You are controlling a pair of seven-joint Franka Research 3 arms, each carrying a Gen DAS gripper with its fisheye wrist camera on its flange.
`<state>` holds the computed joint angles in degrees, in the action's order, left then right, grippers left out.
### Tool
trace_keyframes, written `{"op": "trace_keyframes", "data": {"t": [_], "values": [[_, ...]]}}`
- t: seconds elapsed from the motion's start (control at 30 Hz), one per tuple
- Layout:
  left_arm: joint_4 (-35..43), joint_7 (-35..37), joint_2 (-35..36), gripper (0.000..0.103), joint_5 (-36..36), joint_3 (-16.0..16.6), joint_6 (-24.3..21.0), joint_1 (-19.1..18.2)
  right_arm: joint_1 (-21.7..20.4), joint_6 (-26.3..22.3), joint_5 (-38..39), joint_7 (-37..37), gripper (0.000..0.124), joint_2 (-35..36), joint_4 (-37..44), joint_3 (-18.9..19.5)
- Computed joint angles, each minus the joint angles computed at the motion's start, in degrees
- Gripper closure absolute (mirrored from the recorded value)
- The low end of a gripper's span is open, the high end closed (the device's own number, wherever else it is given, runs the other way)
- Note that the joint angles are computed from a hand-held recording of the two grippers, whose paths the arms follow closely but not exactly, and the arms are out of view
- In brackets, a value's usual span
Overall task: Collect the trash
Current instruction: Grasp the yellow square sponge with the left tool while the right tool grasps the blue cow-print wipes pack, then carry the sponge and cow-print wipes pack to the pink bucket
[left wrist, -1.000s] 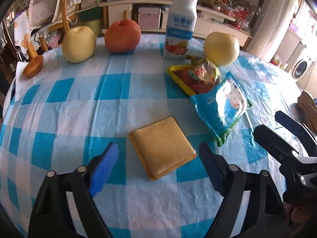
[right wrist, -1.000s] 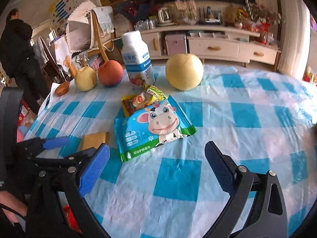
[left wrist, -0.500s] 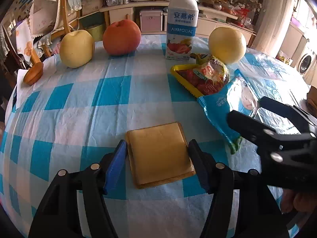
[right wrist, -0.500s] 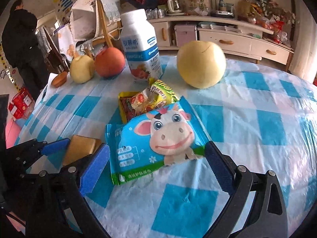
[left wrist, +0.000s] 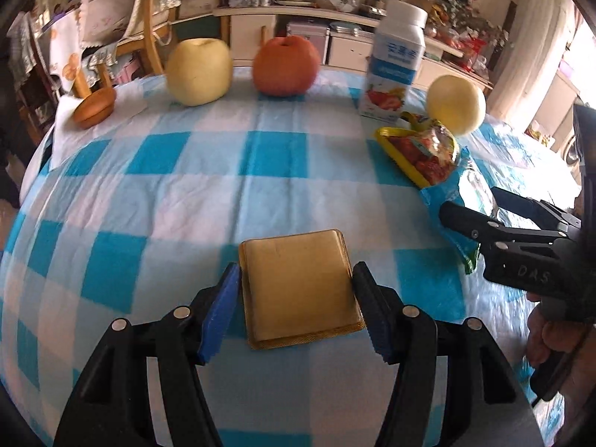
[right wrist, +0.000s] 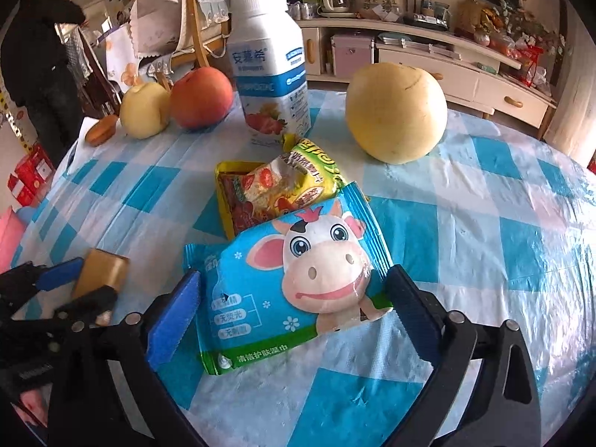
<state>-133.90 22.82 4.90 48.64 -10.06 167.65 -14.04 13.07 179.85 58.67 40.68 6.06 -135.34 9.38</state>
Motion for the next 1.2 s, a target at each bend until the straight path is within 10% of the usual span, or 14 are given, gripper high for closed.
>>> {"op": "trace_keyframes", "data": {"t": [0.6,1.2], "values": [[-18.2,-14.7,-20.5,0.040,14.0,-6.8,7.0,14.6,6.3,2.7,22.4,-22.3,0.053,-3.4,-1.7,0.4],[-19.0,-25.8,-25.5,0.040,30.7,-5.0,1.5,18.0,14.5,5.4,12.7,-8.3,0.053,-9.6,-6.8,-0.6]]}}
